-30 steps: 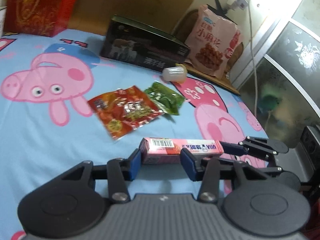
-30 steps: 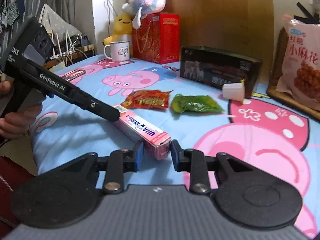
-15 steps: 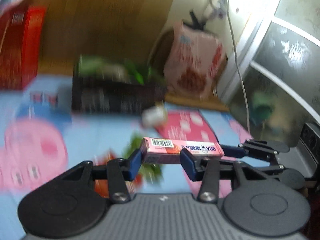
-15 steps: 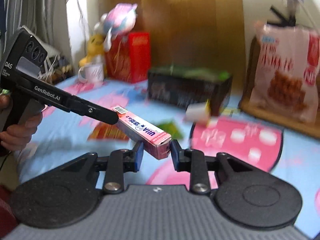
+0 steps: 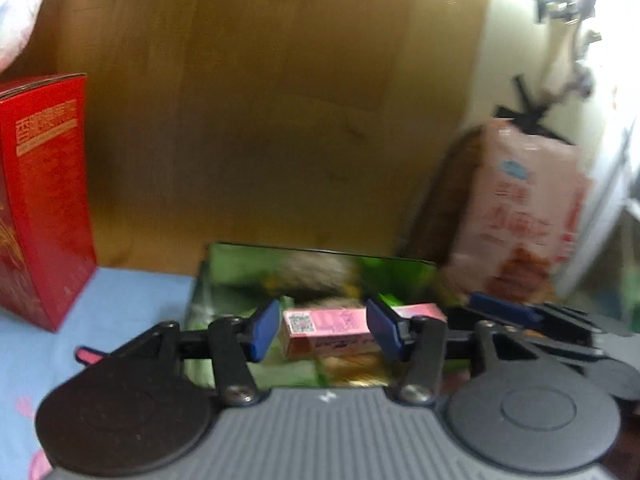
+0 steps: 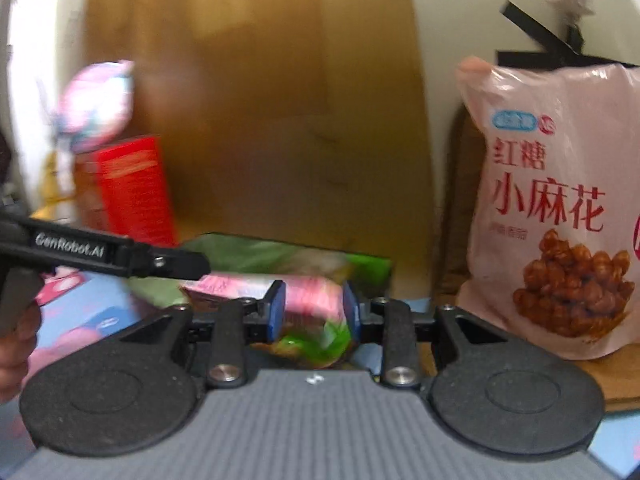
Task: Organize snacks
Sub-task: 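Carry the pink stick box into the black tin box and release it, then move the left gripper to the white yellow-lidded cup and grasp it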
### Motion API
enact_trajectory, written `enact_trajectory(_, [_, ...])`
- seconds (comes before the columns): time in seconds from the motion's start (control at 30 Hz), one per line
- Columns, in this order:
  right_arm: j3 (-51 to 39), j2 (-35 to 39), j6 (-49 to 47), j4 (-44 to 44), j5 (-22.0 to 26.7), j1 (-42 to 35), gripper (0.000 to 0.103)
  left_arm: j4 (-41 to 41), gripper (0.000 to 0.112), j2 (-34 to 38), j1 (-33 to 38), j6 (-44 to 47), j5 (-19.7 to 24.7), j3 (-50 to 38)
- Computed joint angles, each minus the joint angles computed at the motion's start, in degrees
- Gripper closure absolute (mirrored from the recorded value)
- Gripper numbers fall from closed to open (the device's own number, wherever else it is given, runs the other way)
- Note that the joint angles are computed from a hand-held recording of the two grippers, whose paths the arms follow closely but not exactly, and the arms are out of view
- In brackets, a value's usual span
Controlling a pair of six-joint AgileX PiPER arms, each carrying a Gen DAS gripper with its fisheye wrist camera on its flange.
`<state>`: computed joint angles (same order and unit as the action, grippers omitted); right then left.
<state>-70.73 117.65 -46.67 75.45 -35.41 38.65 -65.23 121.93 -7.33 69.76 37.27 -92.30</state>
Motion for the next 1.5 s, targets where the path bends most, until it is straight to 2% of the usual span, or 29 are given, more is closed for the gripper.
enact_trajectory(0.03, [0.06,0.19,0.75,-0.25,-0.19,0.01,0.068,-0.63,0.063,0.19,0.26,-0.05,-0.35,0.31])
enact_trajectory(0.1, [3.4,-0.68,6.33,-4.49,-2.44,1.09,0.067,-4.72,0.063,-0.35,2.27,3.09,2.57,2.3])
enact_trajectory(0.17, [8.83,-2.05,11.85,-7.85,-7.79,3.72,0.063,-10.43,0.06,-2.54,4.99,10.23,4.53,7.1])
enact_trajectory(0.3, [19.16,-5.18,24.72,-12.41,-12.06,7.04,0.061,-18.18,0.057,-7.13,10.92,22.96,10.23,18.08])
enact_trajectory(0.4, [22.89,-6.25,31.27,-15.27,-9.04,7.22,0.061,-17.13,0.057,-8.09,14.03,25.64,13.42,22.91])
enact_trajectory(0.57, [19.06,-4.75,31.2,-14.03,-1.06,4.8,0.061,-11.75,0.057,-7.93,16.76,24.43,14.08,28.41])
enact_trajectory(0.6, [17.55,-4.04,31.97,-15.08,0.82,3.83,0.063,-11.51,0.057,-8.2,17.23,25.21,13.71,29.82])
enact_trajectory(0.63, [17.37,-3.85,34.36,-17.02,1.8,3.22,0.073,-11.42,0.057,-8.32,17.53,25.94,13.47,30.87])
enact_trajectory(0.67, [17.31,-3.98,36.73,-18.5,2.46,2.91,0.074,-10.78,0.057,-8.36,18.01,26.22,13.49,31.56])
enact_trajectory(0.8, [18.69,-5.98,34.92,-14.82,2.83,4.66,0.079,-9.74,0.057,-10.02,20.6,28.13,14.8,34.13])
enact_trajectory(0.93, [23.83,-9.3,36.76,-13.92,0.26,9.11,0.093,-9.16,0.057,-11.11,22.15,28.21,17.1,35.01])
enact_trajectory(1.03, [26.32,-10.55,32.98,-5.84,-2.61,15.08,0.097,-10.21,0.056,-12.54,22.36,30.44,16.46,37.25])
enact_trajectory(1.23, [28.44,-9.75,31.02,3.69,-9.65,28.22,0.097,-14.41,0.054,-16.34,23.78,38.6,14.53,43.91])
enact_trajectory(1.37, [27.81,-9.86,28.55,7.02,-9.69,34.11,0.096,-15.08,0.052,-17.94,25.45,41.94,14.93,47.03])
enact_trajectory(1.5, [26.26,-9.49,23.78,8.79,-9.38,37.65,0.093,-11.83,0.052,-18.54,27.64,40.57,18.12,47.9])
